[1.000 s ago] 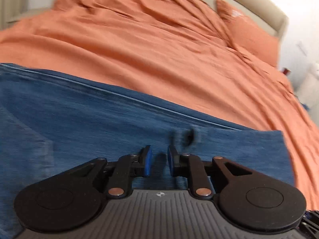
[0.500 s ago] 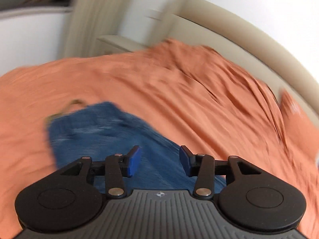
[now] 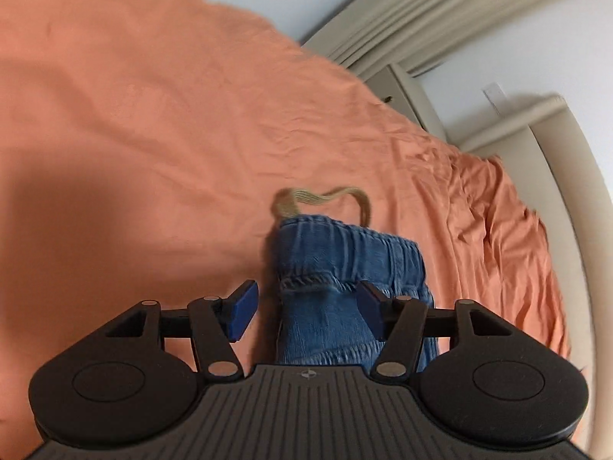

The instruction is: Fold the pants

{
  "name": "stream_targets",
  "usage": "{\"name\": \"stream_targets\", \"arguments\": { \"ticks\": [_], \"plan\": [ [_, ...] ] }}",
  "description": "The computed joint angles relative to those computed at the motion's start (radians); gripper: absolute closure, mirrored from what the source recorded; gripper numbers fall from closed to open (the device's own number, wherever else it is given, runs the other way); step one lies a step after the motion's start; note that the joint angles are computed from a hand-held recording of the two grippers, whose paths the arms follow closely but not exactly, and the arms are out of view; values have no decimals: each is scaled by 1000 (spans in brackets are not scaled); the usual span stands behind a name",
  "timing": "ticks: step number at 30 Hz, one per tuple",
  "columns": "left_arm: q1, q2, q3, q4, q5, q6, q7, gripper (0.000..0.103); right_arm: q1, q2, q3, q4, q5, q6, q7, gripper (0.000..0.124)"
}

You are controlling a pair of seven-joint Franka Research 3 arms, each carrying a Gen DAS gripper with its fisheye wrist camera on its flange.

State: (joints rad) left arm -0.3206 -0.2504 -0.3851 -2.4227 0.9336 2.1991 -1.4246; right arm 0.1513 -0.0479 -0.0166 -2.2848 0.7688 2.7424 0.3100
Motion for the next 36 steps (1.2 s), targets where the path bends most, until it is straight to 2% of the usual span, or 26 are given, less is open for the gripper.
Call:
{"name": "stream_targets", "arguments": {
  "ticks": [2, 5, 7, 8, 11, 13, 15, 18, 19, 21, 27, 29, 31, 33, 36],
  "plan": [
    [19, -13, -1, -43, 62, 54, -116, 30, -1, 26, 7, 18, -69, -13, 53, 100],
    [53, -7, -9, -93, 221, 138, -382, 27, -10, 75, 10, 65, -200, -87, 183, 100],
    [73, 10, 13, -112, 327, 219, -499, 27, -14, 98, 13, 85, -231, -111, 233, 99],
    [76, 22, 23, -112, 351, 239, -518, 28, -17, 107, 14, 95, -242, -123, 253, 99],
    [73, 43, 35, -104, 389, 225, -527, 30, -22, 118, 20, 102, -266, -129, 256, 99],
    [74, 49, 49, -106, 415, 229, -519, 41, -23, 115, 23, 100, -274, -128, 256, 99],
    [71, 60, 65, -96, 389, 239, -453, 54, -24, 112, 26, 95, -266, -126, 250, 99],
    [61, 46, 59, -98, 372, 221, -430, 68, -28, 116, 28, 97, -237, -126, 234, 98],
    [58, 40, 52, -98, 377, 208, -434, 69, -30, 119, 27, 101, -229, -128, 228, 98],
    [46, 37, 39, -82, 362, 160, -374, 74, -32, 123, 28, 102, -218, -125, 220, 98],
    [-7, 39, -14, 26, 367, -38, -150, 79, -27, 94, 30, 64, -207, -78, 227, 99],
    [-29, 58, -25, 93, 364, -94, 4, 80, -24, 58, 31, 29, -160, -40, 203, 101],
    [-53, 95, -36, 170, 379, -141, 176, 81, -20, 13, 22, -5, -27, -12, 105, 101],
    [-83, 151, -44, 262, 392, -189, 341, 81, -22, -31, -4, -27, 72, -33, 42, 101],
    [-133, 251, -35, 405, 413, -229, 548, 82, -38, -92, -50, -56, 138, -98, 27, 101]
  ]
}}
